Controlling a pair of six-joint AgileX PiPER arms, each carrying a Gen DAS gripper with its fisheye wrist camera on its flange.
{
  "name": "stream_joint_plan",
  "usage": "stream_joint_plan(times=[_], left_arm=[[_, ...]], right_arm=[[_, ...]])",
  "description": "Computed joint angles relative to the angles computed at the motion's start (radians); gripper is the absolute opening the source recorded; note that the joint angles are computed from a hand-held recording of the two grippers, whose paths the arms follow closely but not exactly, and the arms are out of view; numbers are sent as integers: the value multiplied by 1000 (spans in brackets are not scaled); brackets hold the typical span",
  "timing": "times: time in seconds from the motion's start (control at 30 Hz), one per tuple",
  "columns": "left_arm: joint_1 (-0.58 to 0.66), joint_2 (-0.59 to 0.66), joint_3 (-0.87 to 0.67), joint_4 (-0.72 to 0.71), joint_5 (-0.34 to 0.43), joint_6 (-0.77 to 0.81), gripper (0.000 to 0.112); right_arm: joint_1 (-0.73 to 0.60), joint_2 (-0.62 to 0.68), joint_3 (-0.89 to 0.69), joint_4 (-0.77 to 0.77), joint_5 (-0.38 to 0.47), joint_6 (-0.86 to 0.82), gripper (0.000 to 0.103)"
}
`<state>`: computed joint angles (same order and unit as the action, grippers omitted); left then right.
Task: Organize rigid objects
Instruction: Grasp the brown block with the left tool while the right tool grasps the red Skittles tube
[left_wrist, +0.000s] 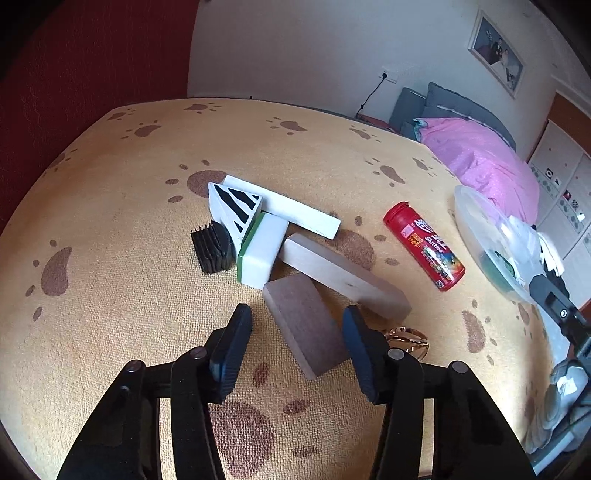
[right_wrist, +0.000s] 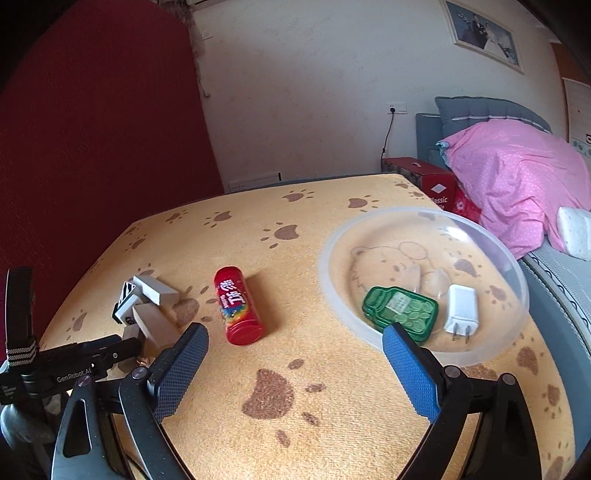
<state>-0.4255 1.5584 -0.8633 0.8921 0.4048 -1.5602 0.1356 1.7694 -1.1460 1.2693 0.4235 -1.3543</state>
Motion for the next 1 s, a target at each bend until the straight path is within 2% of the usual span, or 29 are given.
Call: stream_joint_plan(times=[0.07, 0.13, 0.3, 0.47, 0.7, 0.77, 1.0], left_arm=[[23, -15, 21, -20, -57, 17, 41], [39, -27, 35, -51, -89, 47, 39], [54, -68, 74, -103, -103, 106, 39], [56, -75, 84, -97, -100, 115, 39], [22, -31, 46, 14, -41, 17, 39], [15, -30, 54, 57, -50, -15, 32], [2, -54, 86, 193, -56, -156, 32]], right_arm=[[15, 1, -7, -34, 0, 30, 98], [27, 1, -12, -63, -3, 52, 98], [59, 27, -49, -155, -9, 137, 98], [81, 82, -127, -285, 34, 285, 98], [123, 149, -233, -411, 57, 408, 98], [130, 174, -269, -453, 70, 457, 97], [145, 249, -378, -580, 119, 601, 80]])
